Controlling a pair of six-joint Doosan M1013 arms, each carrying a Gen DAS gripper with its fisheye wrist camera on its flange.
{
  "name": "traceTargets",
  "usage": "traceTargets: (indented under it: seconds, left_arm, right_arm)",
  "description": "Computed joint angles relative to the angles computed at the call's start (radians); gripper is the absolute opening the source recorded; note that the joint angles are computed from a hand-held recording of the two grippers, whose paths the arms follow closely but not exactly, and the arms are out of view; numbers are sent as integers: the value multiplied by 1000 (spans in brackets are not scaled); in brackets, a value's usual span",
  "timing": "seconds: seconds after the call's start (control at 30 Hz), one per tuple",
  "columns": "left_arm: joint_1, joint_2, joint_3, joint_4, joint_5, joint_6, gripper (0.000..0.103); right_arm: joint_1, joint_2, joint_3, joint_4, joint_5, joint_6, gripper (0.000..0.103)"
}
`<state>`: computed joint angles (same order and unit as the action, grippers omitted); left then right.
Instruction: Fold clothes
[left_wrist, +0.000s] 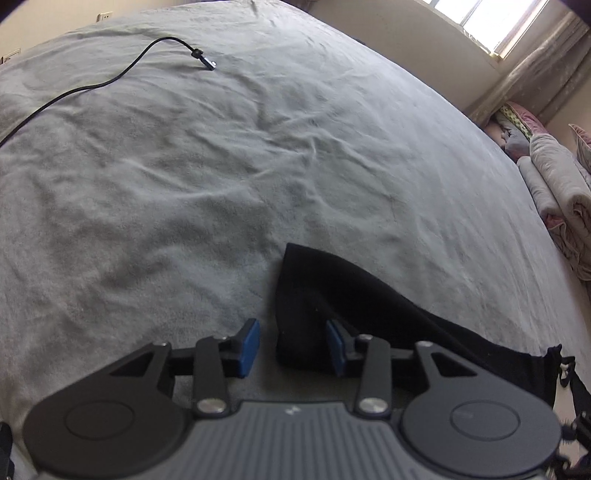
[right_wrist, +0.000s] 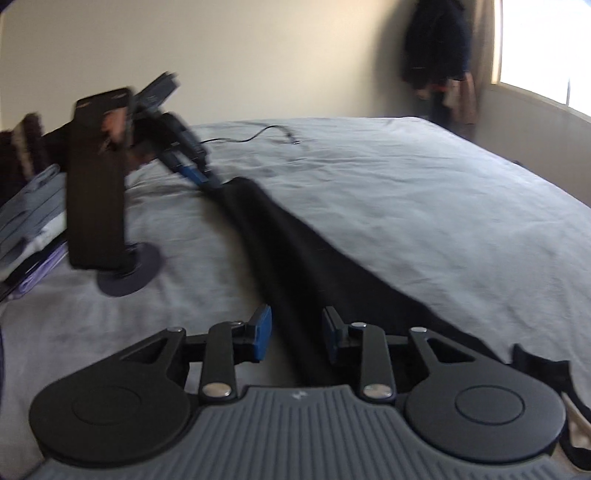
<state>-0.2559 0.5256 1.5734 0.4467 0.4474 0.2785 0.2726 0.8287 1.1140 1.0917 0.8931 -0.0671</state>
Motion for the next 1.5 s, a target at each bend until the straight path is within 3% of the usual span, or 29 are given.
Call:
traceTargets:
  seconds: [0.03, 0.07, 0.13, 0.2, 0.23, 0.33, 0.47, 0.67, 0.73, 0.83, 0.87, 0.9, 1.0, 1.03, 1.13, 1.23, 1.27, 1.4, 1.5]
  left_arm:
    - [0, 1, 1, 20, 3, -27, 33]
    - [0, 3, 2, 40, 7, -54, 18]
    - [4, 1, 8, 37, 5, -75, 8]
    - [13, -8, 21, -15, -29, -46, 2]
    - [15, -14, 24, -21, -35, -29, 2]
    - [11, -38, 48, 27, -75, -43, 1]
    - [14, -69, 79, 88, -104, -93, 2]
    - [9, -28, 8, -111, 96, 250, 5]
    - [9, -26, 6, -101, 104, 242, 7]
    - [5, -40, 25, -7, 78, 115, 28]
    - [4, -44, 32, 29, 65, 75, 30]
    - [2, -48, 40, 66, 52, 35, 30]
    - [4, -48, 50, 125, 2, -45, 30]
    - [3, -45, 49, 146, -3, -64, 30]
    - [-5, -53, 63, 289, -39, -203, 21]
    - [-3, -62, 86, 424, -129, -334, 21]
    - [-2, -58, 83, 409, -143, -313, 21]
    - [-6, -26, 37, 216, -80, -72, 21]
    - [-14, -18, 26, 270, -3, -124, 22]
  right_arm:
    - [3, -2, 5, -11, 4, -13, 31]
    - [9, -2, 8, -27, -10, -23, 31]
    - [21, 3, 5, -70, -38, -22, 30]
    - [33, 8, 8, -100, -93, -46, 16]
    - [39, 10, 11, -107, -126, -62, 3]
    - [34, 19, -17, -99, -120, -1, 3]
    - [0, 50, -102, -61, 66, 125, 3]
    - [-6, 116, -233, -163, 265, 300, 6]
    - [2, 124, -236, -200, 264, 313, 10]
    - [2, 128, -239, -183, 278, 333, 23]
    - [-1, 131, -247, -163, 291, 346, 32]
    - [-4, 131, -247, -133, 296, 343, 33]
    - [2, 126, -236, -79, 242, 313, 33]
    - [7, 124, -233, -73, 213, 303, 31]
    - [32, 153, -285, -118, 188, 334, 11]
    - [59, 197, -360, -179, 183, 387, 7]
    - [68, 214, -388, -181, 186, 398, 7]
    - [109, 291, -541, -215, 220, 485, 9]
    - [137, 343, -660, -263, 241, 575, 7]
